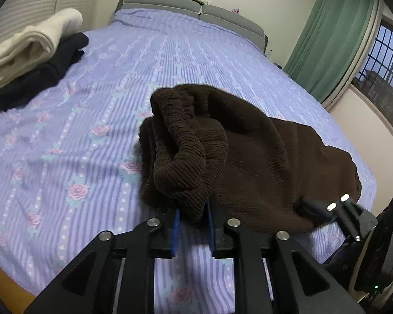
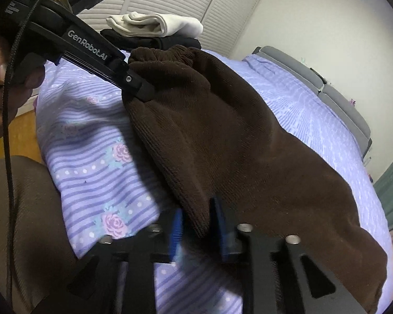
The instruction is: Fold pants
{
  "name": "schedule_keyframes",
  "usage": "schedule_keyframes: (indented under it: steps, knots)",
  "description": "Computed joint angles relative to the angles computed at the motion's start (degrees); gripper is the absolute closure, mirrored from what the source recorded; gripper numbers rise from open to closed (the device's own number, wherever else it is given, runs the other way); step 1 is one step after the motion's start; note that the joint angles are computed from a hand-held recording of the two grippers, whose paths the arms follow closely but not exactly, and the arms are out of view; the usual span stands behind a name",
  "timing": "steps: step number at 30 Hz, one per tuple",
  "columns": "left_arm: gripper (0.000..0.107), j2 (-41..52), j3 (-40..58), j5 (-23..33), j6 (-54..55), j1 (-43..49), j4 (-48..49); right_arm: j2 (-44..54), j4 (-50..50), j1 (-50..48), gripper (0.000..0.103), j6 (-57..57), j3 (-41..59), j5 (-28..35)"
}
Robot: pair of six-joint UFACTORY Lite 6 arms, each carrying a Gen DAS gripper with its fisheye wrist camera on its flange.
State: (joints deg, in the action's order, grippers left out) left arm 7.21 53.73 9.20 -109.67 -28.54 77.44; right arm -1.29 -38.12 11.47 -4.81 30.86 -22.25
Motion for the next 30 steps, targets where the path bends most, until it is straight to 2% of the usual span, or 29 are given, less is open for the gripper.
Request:
schedule_keyframes:
  steps: [1,2,5,8,9,10,11,14,16,19,23,26,27,29,30]
  knots:
    - [0.088,-1.15,-0.50,1.11,3.23,-0.56,-3.47,-1.76,-0.65,-1.19,0.041,0.43,-1.42,-1.52]
    - [0.088,-2.42,-1.10,1.86,5.81,-1.07,-6.14,-3.20,-3.70,-2.22,0.037,3.26,-2.05,-2.40]
    - [0.086,-6.87,-3.04,6.59,11.46,-3.34,-12.75,-9.50,-20.40,-7.26,0.035,20.05,-3.47,-5.06]
    - [0.083,-10.94,-3.64,14.34,11.00,-7.36,-13.27,-13.27,-27.10,-11.31,0.031,28.51,-3.40,-7.04]
    - [0.076,-11.62,-3.43,16.30,9.86,-8.59,-12.41,-14.03,-28.46,-12.47,0.031,30.88,-2.96,-7.23]
    - [0.066,-11.98,-2.64,18.37,8.36,-9.91,-10.60,-14.46,-28.86,-13.08,0.031,32.40,-2.52,-7.11]
    - [0.050,-11.43,-1.28,19.97,7.33,-11.02,-8.88,-14.49,-28.72,-13.69,0.031,33.83,-1.63,-6.35]
    - [0.022,-5.59,6.08,23.24,3.92,-14.21,-1.83,-13.09,-26.74,-15.79,0.031,35.43,0.71,-4.06]
    - [0.020,-1.62,9.82,21.64,1.61,-14.30,2.72,-9.82,-22.97,-17.44,0.031,35.10,3.51,-2.11]
    - [0.020,7.64,17.67,20.40,3.28,-13.59,4.69,-3.51,-24.94,-20.72,0.031,41.17,8.90,0.36]
    - [0.020,16.09,23.67,13.40,4.55,-7.90,1.33,8.74,-37.89,-25.06,0.031,59.66,19.71,3.91]
    - [0.021,18.32,23.31,12.61,3.86,-5.04,1.14,16.54,-47.55,-27.92,0.031,72.18,26.39,4.87]
    - [0.023,18.72,23.16,12.06,4.34,-3.94,0.96,18.31,-47.68,-28.55,0.031,72.28,27.73,4.99]
    - [0.035,19.16,21.82,9.58,3.78,-1.17,2.44,20.00,-44.10,-28.92,0.031,67.24,28.57,5.49]
    - [0.038,19.13,20.92,8.70,2.50,-0.30,4.21,20.59,-41.78,-28.44,0.031,64.04,28.70,6.35]
